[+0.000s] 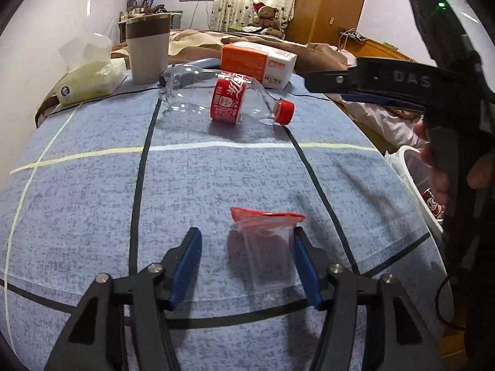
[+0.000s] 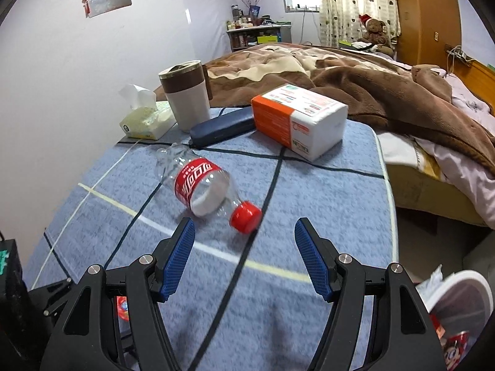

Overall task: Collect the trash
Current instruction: 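Grasp the red-lidded plastic cup with the left tool while the right tool grasps the Coca-Cola bottle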

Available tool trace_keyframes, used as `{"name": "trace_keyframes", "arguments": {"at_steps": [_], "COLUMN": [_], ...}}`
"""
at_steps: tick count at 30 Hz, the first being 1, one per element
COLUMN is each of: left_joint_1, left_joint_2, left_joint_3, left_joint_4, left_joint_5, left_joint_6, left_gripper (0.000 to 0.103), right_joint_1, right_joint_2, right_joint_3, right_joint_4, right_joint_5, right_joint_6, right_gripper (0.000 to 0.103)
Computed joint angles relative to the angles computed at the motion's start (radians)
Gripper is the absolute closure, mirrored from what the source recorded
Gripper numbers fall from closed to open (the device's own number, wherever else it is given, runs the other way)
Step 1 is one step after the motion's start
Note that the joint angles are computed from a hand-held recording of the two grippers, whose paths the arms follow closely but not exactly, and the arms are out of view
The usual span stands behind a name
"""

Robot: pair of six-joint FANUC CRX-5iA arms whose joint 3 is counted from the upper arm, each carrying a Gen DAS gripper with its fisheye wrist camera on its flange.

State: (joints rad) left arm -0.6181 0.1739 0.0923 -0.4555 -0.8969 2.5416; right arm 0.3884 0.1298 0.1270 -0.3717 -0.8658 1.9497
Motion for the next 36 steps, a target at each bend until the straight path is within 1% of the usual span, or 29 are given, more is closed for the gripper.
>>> {"name": "trace_keyframes", "arguments": {"at_steps": [1,4,6,12,14,16,18,19,22,24,27,29,33,36], "left_joint_1": [0.002,0.006,0.014,0.030,0.042,0.049,0.059,0.063,0.070,0.075,0.078,0.078,0.077,0.081], "left_joint_2": [-0.001,-0.005,-0.008,-0.011,-0.017,-0.020,-0.023,-0.025,-0.030,-0.035,-0.043,-0.043,-0.042,-0.043], "left_joint_3": [-0.002,-0.006,-0.010,-0.002,-0.010,-0.013,-0.016,-0.017,-0.022,-0.028,-0.040,-0.039,-0.033,-0.034], "left_joint_4": [0.002,0.003,0.003,-0.031,-0.032,-0.040,-0.046,-0.050,-0.061,-0.061,-0.061,-0.062,-0.063,-0.060], "left_joint_5": [0.000,0.001,0.001,-0.049,-0.050,-0.061,-0.069,-0.073,-0.084,-0.083,-0.070,-0.073,-0.082,-0.083], "left_joint_6": [-0.003,-0.002,0.005,0.047,0.062,0.085,0.102,0.114,0.130,0.136,0.151,0.153,0.154,0.155], "left_gripper": [0.056,0.061,0.062,0.062,0.063,0.062,0.062,0.063,0.062,0.062,0.062,0.062,0.054,0.052], "right_joint_1": [0.002,0.009,0.013,0.031,0.032,0.023,0.018,0.021,0.037,0.051,0.076,0.082,0.108,0.127], "right_joint_2": [0.008,0.030,0.046,0.089,0.108,0.142,0.182,0.196,0.237,0.251,0.246,0.253,0.262,0.278], "right_joint_3": [0.008,0.034,0.053,0.103,0.129,0.181,0.239,0.255,0.304,0.318,0.299,0.311,0.320,0.340], "right_joint_4": [0.001,-0.003,-0.010,-0.033,-0.051,-0.094,-0.127,-0.128,-0.104,-0.082,-0.032,-0.024,0.027,0.068], "right_joint_5": [-0.004,-0.014,-0.021,-0.034,-0.048,-0.094,-0.142,-0.151,-0.190,-0.214,-0.200,-0.221,-0.238,-0.262], "right_joint_6": [0.000,0.006,0.023,0.079,0.108,0.153,0.158,0.154,0.151,0.173,0.196,0.203,0.213,0.198], "right_gripper": [0.034,0.034,0.034,0.035,0.034,0.034,0.034,0.035,0.034,0.034,0.034,0.034,0.034,0.033]}}
